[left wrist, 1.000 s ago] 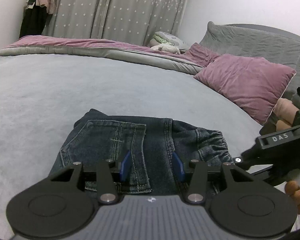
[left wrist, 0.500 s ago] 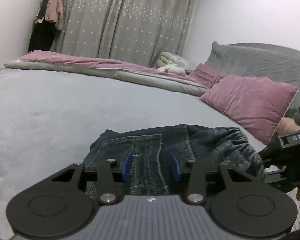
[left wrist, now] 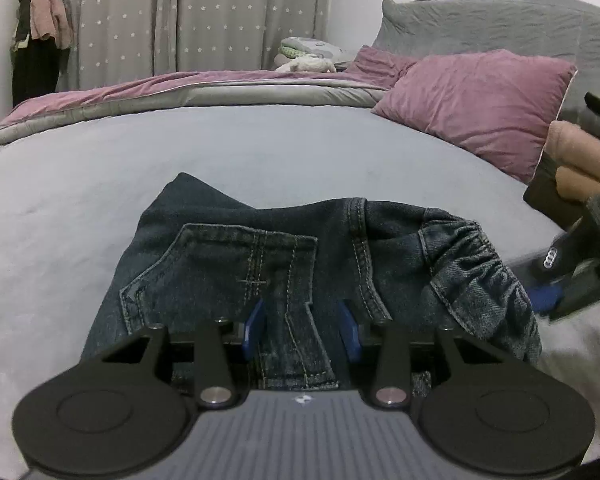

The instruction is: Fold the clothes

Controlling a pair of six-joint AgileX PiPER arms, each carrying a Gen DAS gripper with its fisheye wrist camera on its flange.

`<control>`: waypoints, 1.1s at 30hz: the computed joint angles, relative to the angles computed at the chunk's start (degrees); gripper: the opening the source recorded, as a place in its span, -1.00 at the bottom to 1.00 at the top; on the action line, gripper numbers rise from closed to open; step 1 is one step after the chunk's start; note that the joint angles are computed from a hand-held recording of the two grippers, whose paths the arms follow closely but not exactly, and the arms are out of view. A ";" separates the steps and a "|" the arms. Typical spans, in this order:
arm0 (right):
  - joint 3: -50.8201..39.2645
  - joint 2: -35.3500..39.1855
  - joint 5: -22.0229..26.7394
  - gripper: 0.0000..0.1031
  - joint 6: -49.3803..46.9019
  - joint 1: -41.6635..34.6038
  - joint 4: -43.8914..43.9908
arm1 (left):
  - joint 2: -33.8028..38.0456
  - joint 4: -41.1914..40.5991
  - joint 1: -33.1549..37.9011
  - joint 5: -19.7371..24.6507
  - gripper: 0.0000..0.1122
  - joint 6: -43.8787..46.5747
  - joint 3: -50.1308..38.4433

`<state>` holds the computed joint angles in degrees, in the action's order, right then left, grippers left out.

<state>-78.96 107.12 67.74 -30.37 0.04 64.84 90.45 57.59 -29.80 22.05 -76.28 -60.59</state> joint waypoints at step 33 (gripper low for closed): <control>-36.68 7.78 -5.43 -0.03 13.42 15.06 -22.24 | 2.18 -45.40 12.28 -0.85 -0.39 48.95 -7.90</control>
